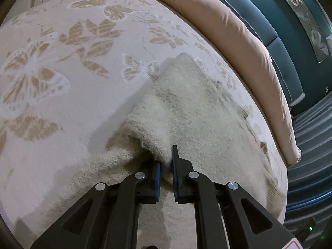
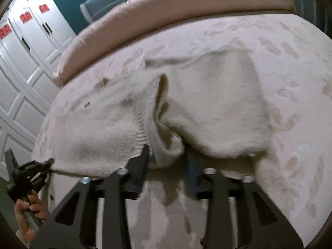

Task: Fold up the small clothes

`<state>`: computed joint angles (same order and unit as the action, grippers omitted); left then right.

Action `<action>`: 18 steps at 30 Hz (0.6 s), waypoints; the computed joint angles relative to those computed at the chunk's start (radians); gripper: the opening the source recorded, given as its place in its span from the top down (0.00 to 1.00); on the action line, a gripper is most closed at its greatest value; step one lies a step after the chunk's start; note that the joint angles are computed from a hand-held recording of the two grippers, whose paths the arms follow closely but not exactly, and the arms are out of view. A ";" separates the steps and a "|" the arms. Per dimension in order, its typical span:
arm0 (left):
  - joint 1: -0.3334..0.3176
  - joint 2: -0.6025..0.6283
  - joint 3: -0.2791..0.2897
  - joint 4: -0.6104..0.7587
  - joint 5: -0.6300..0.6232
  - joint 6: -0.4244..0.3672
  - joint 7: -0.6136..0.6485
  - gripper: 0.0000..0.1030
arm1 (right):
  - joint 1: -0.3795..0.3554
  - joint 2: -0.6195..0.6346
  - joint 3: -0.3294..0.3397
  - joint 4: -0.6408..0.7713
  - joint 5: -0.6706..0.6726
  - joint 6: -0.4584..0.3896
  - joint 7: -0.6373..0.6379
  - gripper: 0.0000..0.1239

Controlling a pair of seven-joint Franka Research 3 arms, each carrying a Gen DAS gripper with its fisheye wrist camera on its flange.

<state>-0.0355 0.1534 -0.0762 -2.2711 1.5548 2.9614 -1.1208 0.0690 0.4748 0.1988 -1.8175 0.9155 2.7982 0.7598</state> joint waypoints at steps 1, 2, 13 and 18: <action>0.001 -0.005 0.001 -0.005 -0.002 0.005 0.008 0.90 | -0.026 -0.021 0.023 -0.024 0.044 0.003 -0.040 0.66; 0.001 -0.009 0.000 -0.009 -0.006 0.004 0.014 0.88 | -0.053 -0.051 0.040 -0.060 0.101 0.004 -0.088 0.64; -0.044 -0.091 -0.060 -0.011 -0.119 -0.003 0.265 0.90 | -0.053 -0.182 -0.090 -0.242 0.191 -0.113 -0.121 0.63; -0.106 0.081 -0.088 0.225 -0.251 0.070 0.558 0.57 | -0.038 -0.160 -0.078 -0.158 0.283 -0.147 -0.145 0.63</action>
<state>-0.1411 0.2339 -0.1642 -2.0460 1.3037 3.0317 -0.5633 0.0315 0.3148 0.1209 -1.9756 1.1983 2.6514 0.6149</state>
